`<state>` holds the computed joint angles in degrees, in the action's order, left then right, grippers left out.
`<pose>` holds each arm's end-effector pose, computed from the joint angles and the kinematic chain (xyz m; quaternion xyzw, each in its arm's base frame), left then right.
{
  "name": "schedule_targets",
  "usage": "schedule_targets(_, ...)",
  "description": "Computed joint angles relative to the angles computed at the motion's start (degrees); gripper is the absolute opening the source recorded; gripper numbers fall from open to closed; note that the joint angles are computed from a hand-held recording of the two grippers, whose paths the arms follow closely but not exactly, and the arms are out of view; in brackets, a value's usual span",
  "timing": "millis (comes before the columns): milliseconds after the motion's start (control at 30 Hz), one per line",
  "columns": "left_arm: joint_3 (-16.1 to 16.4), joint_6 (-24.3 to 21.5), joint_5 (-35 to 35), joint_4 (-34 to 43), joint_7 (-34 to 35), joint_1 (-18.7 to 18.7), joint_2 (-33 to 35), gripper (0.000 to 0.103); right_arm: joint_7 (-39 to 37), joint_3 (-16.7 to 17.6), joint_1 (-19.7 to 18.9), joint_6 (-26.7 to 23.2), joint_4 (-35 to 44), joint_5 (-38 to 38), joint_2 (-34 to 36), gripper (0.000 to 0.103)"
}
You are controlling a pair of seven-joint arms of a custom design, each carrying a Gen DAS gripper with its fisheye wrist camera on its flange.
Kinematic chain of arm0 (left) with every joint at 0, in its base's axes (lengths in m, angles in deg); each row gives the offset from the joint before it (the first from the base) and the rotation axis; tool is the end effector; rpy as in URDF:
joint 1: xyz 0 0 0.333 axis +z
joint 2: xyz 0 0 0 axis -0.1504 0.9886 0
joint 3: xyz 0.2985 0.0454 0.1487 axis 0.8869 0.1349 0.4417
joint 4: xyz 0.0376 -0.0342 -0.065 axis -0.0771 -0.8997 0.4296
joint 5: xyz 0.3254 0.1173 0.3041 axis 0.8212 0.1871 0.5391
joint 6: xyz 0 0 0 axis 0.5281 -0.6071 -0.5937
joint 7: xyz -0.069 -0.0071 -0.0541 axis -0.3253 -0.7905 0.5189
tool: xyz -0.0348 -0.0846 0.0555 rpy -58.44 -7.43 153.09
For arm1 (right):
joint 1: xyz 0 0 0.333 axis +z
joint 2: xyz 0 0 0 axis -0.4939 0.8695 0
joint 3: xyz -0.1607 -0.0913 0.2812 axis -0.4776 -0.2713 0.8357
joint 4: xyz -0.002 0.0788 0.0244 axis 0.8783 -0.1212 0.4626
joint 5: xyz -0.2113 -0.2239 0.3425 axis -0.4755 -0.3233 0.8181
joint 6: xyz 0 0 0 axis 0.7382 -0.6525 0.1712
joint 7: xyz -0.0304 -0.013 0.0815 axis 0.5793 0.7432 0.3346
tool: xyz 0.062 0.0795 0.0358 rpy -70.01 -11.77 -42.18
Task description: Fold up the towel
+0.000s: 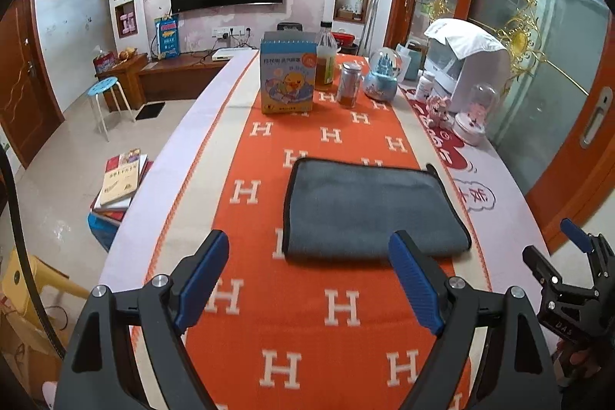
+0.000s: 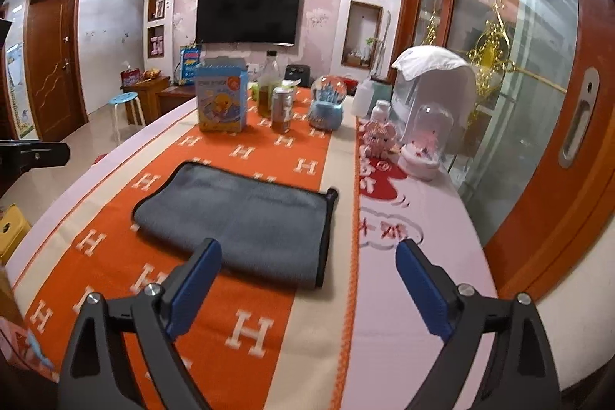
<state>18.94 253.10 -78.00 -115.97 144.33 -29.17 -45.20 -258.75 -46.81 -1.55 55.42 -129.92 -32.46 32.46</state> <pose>0.6406 -0.3574 0.4039 -0.4928 0.7851 -0.3415 0.1552 0.4807 0.3577 0.3849 -0.5501 0.7077 -0.3879 0.2147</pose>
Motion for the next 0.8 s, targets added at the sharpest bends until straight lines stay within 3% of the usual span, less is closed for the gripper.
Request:
schedule_targets(133,0.1,-0.2,0.0,-4.0,-1.0,-0.2,-3.0,0.085,-0.7,0.6,0.7,1.3,-0.9,3.0,-0.8,0.096)
schedule_targets(300,2.3,-0.9,5.0,-7.9,-6.6,-2.0,-6.2,0.086,-0.4,1.4,1.4,3.4,-1.5,5.5,-1.7,0.099)
schedule_targets(467,-1.0,-1.4,2.7,-10.9,-4.4,0.9,-8.6,0.087,-1.1,2.0,1.8,4.5,-1.6,7.8,-2.6,0.103)
schedule_targets(633,-2.3,-1.8,1.8,-12.3,-2.6,1.8,-10.2,0.089,-3.0,2.2,1.9,5.1,-1.4,11.5,-3.3,0.103)
schedule_targets(800,-3.0,-3.5,0.8,-12.6,-1.2,2.2,-11.7,0.091,-5.9,2.8,2.3,2.1,-0.2,16.4,-3.7,0.103)
